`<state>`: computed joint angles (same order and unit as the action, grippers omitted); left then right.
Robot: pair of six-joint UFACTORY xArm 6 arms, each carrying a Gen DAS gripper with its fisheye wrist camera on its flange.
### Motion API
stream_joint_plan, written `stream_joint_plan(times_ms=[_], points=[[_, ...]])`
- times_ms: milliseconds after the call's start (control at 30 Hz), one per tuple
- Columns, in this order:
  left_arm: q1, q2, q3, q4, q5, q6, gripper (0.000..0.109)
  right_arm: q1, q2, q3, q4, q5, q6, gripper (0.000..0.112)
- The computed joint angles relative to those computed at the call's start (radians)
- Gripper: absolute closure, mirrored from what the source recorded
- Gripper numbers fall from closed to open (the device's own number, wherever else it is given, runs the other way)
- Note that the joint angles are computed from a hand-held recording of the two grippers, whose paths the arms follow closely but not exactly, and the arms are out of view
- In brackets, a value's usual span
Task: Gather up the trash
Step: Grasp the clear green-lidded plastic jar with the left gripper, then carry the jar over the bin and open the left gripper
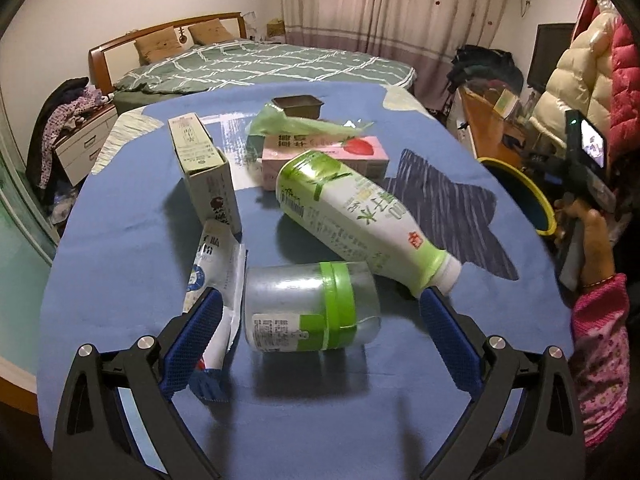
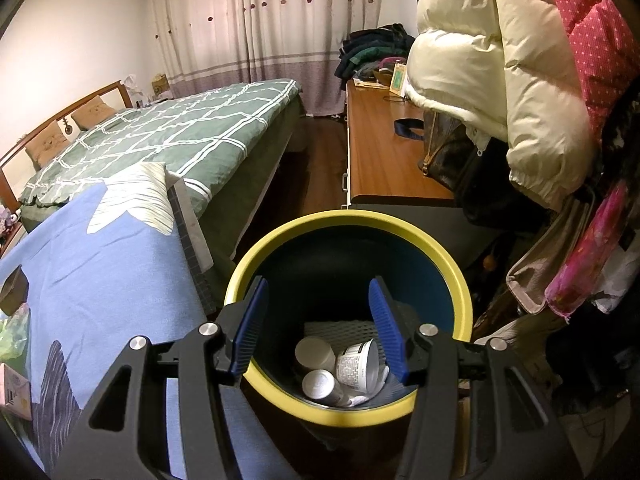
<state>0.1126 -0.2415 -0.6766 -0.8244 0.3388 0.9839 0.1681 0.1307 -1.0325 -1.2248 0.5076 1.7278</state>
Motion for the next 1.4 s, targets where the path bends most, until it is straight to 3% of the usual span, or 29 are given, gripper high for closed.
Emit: stream_joint_plan(times_ms=[167, 433, 900, 1067, 1400], points=[[-0.016, 0.045, -0.014, 0.044, -0.034, -0.04, 0.018, -0.001, -0.001, 0.0, -0.003, -0.005, 0.0, 0.062], [-0.022, 0.087, -0.031, 0.06, -0.046, -0.057, 0.037, 0.0, 0.0, 0.0, -0.002, -0.004, 0.0, 0.062], [-0.038, 0.009, -0.035, -0.027, -0.013, 0.028, 0.037, -0.003, -0.012, 0.013, -0.026, -0.018, 0.027, 0.062], [-0.092, 0.02, -0.091, -0.045, 0.011, 0.034, 0.037, -0.011, -0.071, 0.074, -0.052, -0.049, 0.044, 0.062], [-0.3, 0.208, -0.344, 0.022, 0.081, -0.064, 0.037, -0.052, -0.29, 0.277, -0.137, -0.094, 0.088, 0.061]])
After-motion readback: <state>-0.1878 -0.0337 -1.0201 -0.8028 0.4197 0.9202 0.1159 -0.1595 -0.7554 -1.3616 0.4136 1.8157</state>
